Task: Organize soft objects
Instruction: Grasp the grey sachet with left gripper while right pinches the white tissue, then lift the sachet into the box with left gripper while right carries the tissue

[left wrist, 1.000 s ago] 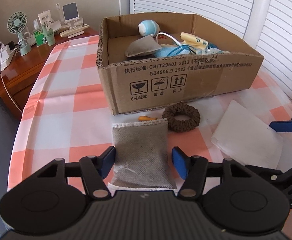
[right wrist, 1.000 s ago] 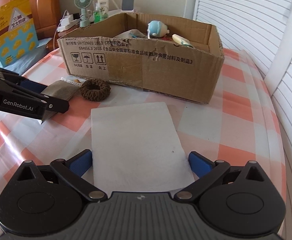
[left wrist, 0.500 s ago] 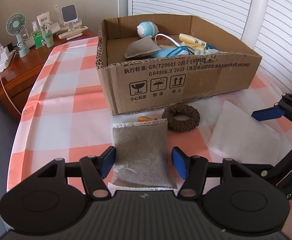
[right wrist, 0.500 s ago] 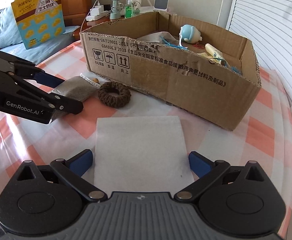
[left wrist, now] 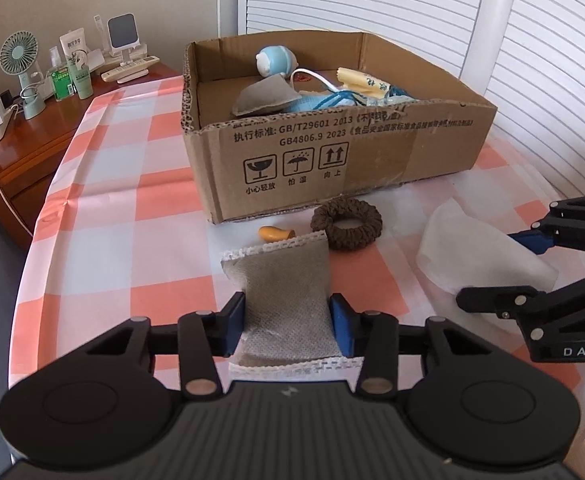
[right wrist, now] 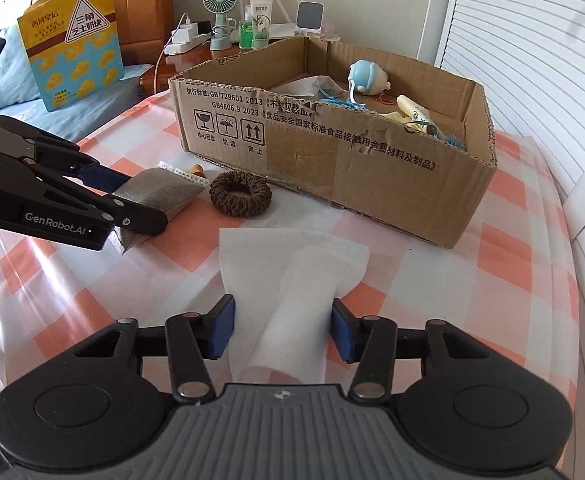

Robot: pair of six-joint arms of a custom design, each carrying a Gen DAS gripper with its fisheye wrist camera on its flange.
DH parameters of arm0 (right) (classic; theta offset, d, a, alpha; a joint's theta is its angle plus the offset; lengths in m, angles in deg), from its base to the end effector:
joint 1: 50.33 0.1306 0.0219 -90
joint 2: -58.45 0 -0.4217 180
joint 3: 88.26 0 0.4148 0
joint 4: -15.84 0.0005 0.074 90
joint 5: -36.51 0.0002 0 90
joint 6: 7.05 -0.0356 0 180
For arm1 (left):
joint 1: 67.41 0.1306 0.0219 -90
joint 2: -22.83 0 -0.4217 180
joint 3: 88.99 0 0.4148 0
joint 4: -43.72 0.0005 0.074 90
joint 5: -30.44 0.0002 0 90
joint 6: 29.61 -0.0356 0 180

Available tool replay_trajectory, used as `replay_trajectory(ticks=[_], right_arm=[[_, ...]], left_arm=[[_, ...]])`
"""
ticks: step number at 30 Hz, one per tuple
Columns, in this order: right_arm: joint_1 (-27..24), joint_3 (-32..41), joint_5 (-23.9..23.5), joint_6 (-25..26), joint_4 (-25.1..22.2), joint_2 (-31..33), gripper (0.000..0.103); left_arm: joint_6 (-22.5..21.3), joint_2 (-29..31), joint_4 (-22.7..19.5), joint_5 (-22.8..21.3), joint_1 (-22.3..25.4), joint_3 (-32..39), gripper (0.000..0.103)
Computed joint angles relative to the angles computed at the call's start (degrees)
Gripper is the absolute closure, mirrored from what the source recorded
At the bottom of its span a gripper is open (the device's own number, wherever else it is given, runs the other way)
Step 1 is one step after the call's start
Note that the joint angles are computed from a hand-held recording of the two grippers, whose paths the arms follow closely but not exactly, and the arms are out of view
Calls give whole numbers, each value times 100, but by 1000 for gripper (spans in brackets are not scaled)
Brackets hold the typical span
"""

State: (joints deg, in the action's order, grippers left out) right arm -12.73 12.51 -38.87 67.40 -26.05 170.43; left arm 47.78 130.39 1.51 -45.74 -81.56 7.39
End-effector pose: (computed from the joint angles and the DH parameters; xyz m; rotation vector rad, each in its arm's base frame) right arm 0.5220 0.3900 0.3542 -0.3664 2.4300 0.0848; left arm 0.5996 -0.1605 0.3650 0.6731 2.3985 -0.3127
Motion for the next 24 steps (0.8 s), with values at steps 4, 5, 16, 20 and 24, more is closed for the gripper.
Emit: replay_trajectory(ticks=[4,5,16,20,24], right_arm=[[28,-77,66,-80,-9,-84,50],[38,-102,93,-86,-11,-110,50],[100,-370,305,-154,76,-446,51],[120,-422,357,-178,106,-559,52],[128,-427,421,-125,179,-667,52]], left_arm=[[-34,-63,-46,56,23,-41,66],[-45,-78,-57,74,28,-50,68],[-392,-400,-325,282,106,-202,70],[-521,-525,-409,346,141,-218,70],[-570,-625,-461,469,169,-175,70]])
